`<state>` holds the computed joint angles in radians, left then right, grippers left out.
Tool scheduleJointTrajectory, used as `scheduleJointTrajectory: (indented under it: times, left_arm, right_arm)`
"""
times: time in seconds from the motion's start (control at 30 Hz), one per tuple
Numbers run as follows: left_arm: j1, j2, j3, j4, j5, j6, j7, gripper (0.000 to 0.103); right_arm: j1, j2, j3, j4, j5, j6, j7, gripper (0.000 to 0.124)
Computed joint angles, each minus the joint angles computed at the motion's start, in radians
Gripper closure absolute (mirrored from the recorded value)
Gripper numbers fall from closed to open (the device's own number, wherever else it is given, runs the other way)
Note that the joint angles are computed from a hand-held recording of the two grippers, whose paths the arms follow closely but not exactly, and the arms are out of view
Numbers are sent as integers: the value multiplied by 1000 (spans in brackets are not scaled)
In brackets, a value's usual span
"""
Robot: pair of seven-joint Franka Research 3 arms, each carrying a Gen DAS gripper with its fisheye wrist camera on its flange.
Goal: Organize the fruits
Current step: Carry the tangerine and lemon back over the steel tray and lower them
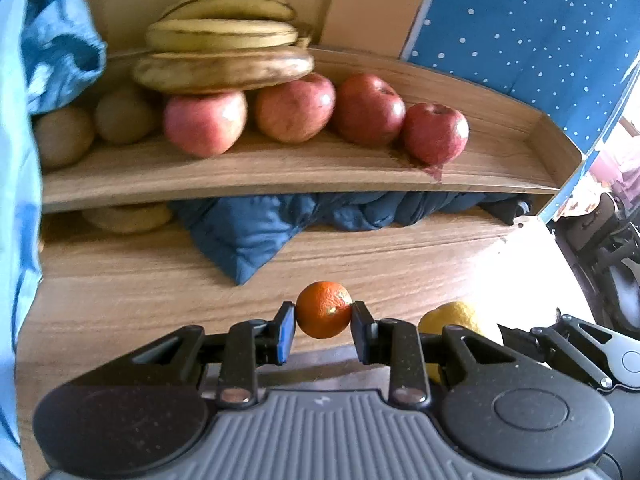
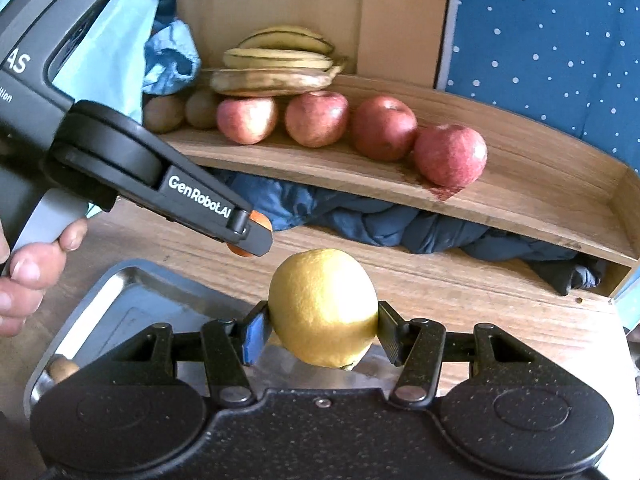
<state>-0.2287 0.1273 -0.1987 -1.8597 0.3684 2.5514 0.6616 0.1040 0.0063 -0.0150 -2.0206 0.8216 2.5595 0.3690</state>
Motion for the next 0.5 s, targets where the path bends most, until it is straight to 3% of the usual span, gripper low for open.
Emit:
scheduleJointTrajectory:
  times: [0.5]
  left_arm:
    - [23,-167,-10,-195,41,-54,-142,70]
  right_arm:
    - [20,-53,-6,-58,35,-88,-100,66]
